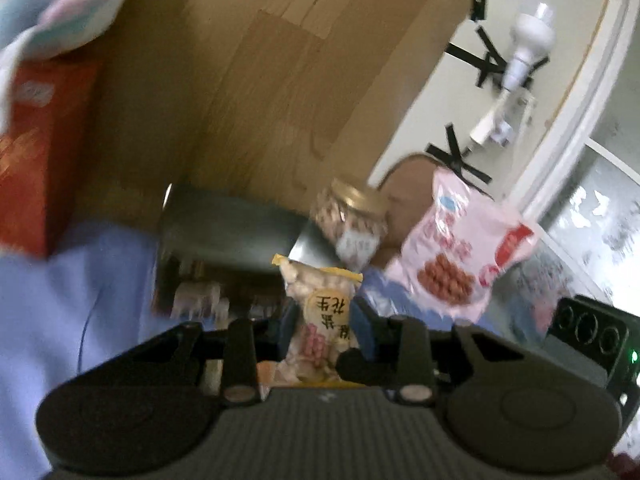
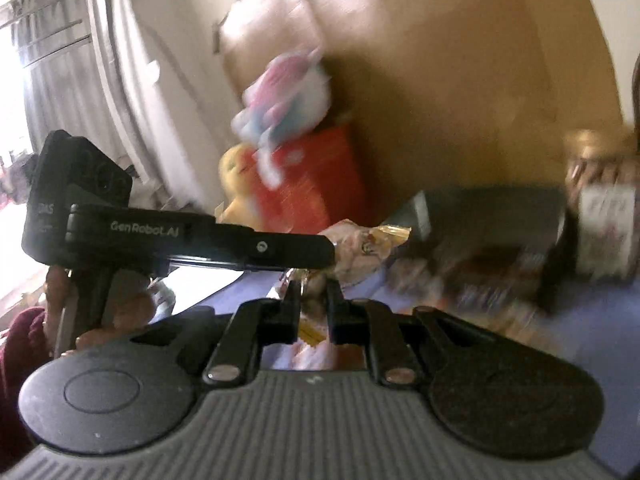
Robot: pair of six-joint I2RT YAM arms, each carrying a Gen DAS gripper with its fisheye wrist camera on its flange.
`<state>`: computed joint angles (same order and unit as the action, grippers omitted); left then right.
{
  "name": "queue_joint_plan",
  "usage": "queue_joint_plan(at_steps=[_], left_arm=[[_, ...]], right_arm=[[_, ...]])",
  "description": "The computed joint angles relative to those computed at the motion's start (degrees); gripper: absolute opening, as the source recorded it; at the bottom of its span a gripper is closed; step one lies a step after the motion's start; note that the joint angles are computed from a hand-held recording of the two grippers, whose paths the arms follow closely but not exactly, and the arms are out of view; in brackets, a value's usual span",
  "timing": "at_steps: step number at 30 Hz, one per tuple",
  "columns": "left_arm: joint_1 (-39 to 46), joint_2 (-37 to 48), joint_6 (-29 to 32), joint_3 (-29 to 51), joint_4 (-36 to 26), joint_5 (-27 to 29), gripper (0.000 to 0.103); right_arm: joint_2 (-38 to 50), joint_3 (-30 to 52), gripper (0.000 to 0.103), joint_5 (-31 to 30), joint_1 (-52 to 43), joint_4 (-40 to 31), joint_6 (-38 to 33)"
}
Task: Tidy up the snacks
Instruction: 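Carry the peanut bag into the black box and open the left gripper, then grasp the clear bag with the round sesame cake using the left gripper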
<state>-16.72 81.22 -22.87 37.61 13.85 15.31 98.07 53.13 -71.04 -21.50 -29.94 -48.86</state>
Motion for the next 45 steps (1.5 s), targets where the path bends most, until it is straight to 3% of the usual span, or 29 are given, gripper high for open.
queue_joint_plan(at_steps=[2,5,9,12,13,16,20,22,23,25,26,28,32,37,40,41,44,45], left_arm=[[1.7,8.3,1.2,7.3,0.6,1.3,0.030],[2.8,18.3,0.8,15.6,0.8,1.3,0.030],[2.6,27.1,0.8,21.8,1.5,-1.8,0.034],[2.7,28.5,0.5,21.5,3.0,-2.2,0.039],[2.9,27.8,0.3,20.6,3.2,-1.4,0.039],[4.0,21.8,-0.6,12.8,7.1,0.1,0.039],[4.7,12.8,-2.1,0.9,10.6,0.4,0.041],[4.7,9.4,-3.7,-4.1,12.1,0.7,0.041],[4.5,8.1,-4.5,-6.2,12.7,0.9,0.041],[3.1,5.3,-5.6,-9.6,13.4,-0.9,0.041],[2.1,4.3,-6.0,-10.6,13.5,-2.3,0.041],[0.9,1.7,-6.7,-12.7,13.1,-3.4,0.041],[-1.8,-2.4,-6.7,-14.5,9.5,-5.8,0.041],[-8.4,-7.1,-6.9,-16.7,7.6,-9.0,0.045],[-13.9,-8.6,-7.6,-17.3,7.5,-12.0,0.047],[-15.7,-8.2,-8.2,-17.1,7.7,-13.0,0.047],[-20.3,-4.8,-10.0,-14.7,7.5,-15.9,0.047],[-21.6,-3.3,-10.4,-13.8,7.6,-16.5,0.047]], right_arm=[[2.0,0.0,0.016,1.3,2.6,15.4,13.4],[8.4,2.1,0.016,4.6,5.8,31.6,27.0],[15.8,4.0,0.020,8.8,7.7,44.9,35.9],[18.2,4.6,0.033,10.9,7.2,47.2,37.6],[18.4,4.6,0.040,10.5,6.4,47.0,37.7],[17.9,6.7,0.040,8.7,3.5,40.5,35.4],[19.4,12.8,0.040,6.3,-1.1,12.7,15.9],[19.8,12.1,0.041,9.1,-1.8,7.9,11.1],[20.0,11.7,0.047,9.9,-1.9,6.4,9.4],[20.4,10.6,0.043,10.5,-1.9,4.4,7.5],[19.8,9.9,0.032,10.4,-1.7,3.3,6.5],[17.0,7.0,0.022,11.0,-1.9,4.8,6.4],[13.4,6.1,0.017,9.2,-5.7,-3.1,1.2],[16.6,13.5,0.017,9.6,-15.3,-28.2,-19.9],[20.4,17.3,0.018,12.1,-22.3,-36.3,-28.7],[19.4,16.2,0.021,12.4,-23.7,-33.9,-27.6],[13.6,7.6,0.044,13.5,-27.3,-10.9,-11.9],[13.2,6.4,0.045,14.4,-28.5,-6.7,-8.8]])
